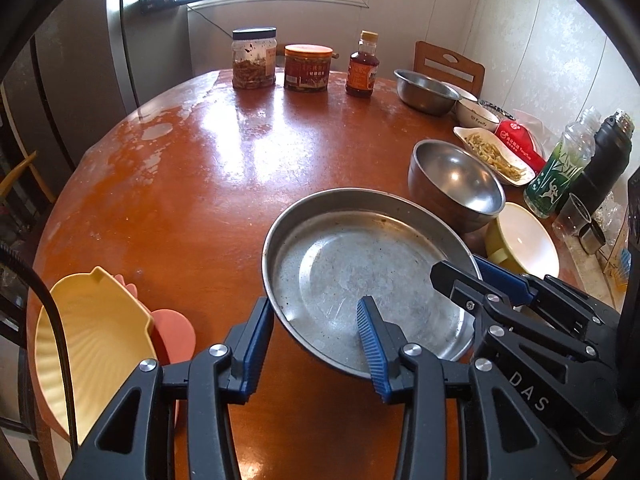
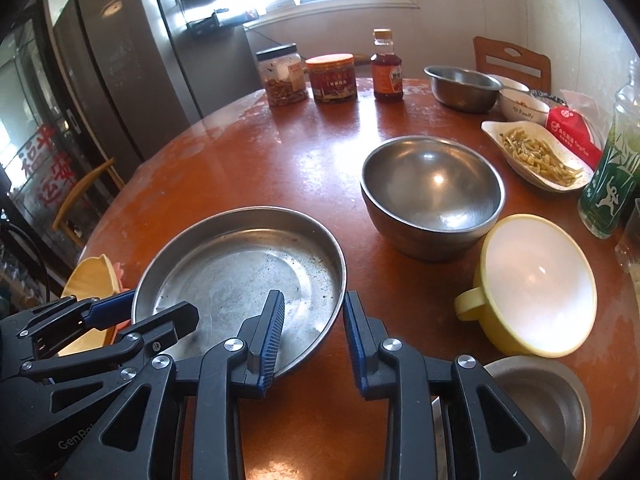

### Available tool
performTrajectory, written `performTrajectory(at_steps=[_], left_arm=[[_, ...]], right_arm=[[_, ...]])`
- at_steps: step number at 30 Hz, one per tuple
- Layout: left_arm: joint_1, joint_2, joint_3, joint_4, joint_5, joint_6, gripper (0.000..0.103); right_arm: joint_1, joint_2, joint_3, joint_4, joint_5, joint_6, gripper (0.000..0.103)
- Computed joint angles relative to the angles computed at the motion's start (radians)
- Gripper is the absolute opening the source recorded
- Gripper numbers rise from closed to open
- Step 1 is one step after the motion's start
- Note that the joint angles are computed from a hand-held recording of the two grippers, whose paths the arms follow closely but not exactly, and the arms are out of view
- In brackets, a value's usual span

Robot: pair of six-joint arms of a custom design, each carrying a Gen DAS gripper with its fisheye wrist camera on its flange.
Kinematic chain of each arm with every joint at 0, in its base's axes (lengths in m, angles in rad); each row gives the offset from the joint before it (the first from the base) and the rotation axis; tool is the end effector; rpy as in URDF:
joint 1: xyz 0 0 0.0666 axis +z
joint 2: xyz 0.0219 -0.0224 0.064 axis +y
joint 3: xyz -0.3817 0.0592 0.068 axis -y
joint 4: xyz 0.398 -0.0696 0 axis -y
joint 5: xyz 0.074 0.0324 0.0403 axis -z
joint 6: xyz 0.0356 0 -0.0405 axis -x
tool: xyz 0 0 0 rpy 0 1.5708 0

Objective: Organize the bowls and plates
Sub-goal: 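Grip the rim of the silver pan with the right tool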

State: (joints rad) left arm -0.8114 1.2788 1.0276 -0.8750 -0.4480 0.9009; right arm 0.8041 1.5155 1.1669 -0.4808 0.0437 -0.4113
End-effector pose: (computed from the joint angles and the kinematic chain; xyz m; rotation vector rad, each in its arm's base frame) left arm 0.2919 -0.2856 0.3209 -0.2423 2.5105 -0.0540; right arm 0.3598 0.3707 0.2986 -0.4600 2.4193 0.5023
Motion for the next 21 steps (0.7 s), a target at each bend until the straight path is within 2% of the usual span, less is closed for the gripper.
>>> performTrajectory(at_steps=[11,21], left_arm=[[-0.059,-0.053,-0.005,-0.045,-0.079,0.049,0.043],[-0.081,-0.102,-0.016,-0.089,-0.13,0.082,0.043]], right_arm=[[0.031,-0.08,-0.04,0.029,0.03,0.004,0.031],[0.065,-0.098,-0.026,0.029,0.053,0.018,0.031]])
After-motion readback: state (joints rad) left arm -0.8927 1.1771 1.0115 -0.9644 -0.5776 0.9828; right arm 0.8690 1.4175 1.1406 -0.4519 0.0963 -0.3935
